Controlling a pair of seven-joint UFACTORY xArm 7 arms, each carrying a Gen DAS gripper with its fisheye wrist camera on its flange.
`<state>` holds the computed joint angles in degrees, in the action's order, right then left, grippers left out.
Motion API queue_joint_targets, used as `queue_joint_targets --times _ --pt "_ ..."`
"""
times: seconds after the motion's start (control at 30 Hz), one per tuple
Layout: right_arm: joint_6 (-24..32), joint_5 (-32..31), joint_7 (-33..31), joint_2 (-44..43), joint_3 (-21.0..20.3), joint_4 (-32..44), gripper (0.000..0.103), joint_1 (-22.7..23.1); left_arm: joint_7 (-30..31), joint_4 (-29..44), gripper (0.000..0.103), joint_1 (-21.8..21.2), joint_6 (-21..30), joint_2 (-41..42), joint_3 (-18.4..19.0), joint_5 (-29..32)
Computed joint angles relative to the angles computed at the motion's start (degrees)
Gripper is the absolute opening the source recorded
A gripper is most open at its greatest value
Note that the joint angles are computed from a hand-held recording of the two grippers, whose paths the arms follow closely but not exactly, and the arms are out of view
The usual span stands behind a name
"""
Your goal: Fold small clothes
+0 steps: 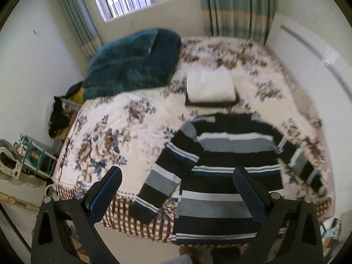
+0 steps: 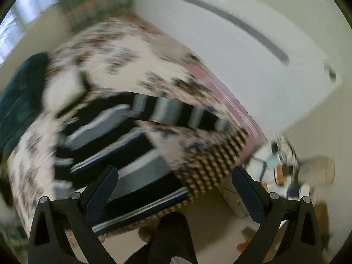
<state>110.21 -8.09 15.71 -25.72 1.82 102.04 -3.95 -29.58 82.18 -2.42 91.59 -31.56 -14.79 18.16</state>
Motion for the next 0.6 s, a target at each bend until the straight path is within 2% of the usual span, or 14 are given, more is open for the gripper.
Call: queue_joint_targets --times 0.03,0.13,0.23,0.4,0.47,0.57,0.6 --pt "-2.4 0.2 0.5 -1.0 -3.1 -6.0 0.103 -0.5 -1.7 -3.0 0.103 0.1 -2.6 1.2 -0.3 -0.1" --pt "-14.6 1.0 1.5 -3.7 -8.9 -22.8 0.103 -4.5 -6.1 -8.7 0.103 -0.2 -6.0 4.8 -1.8 1.6" --pt "-25.1 3.5 2.3 1.3 -14.2 -32.1 0.1 -9.0 -11.1 -12.1 0.103 -1.7 -8.3 11.1 -2.4 2.6" --pt "-41.2 8.8 3.8 14.8 -18.5 -38.8 0.097 -16.1 -17.2 -16.9 0.103 -5.1 -15.0 21.2 -0.4 2.3" --pt "-45.3 11.7 5.7 18.7 -18.6 -40.1 0.097 -18.4 -19.4 -17.8 0.103 -6.3 -17.0 25.2 0.7 2.3" --pt "-53.0 17.9 7.0 24.3 -18.4 -41.4 0.09 -21.5 -22.2 -18.9 0.103 -8.1 -19.8 29.7 2.8 1.8" --pt "-56.2 19.8 6.7 25.9 -18.1 -41.9 0.081 -22.2 -22.8 -18.7 0.103 -8.7 -20.7 31.0 3.6 1.6"
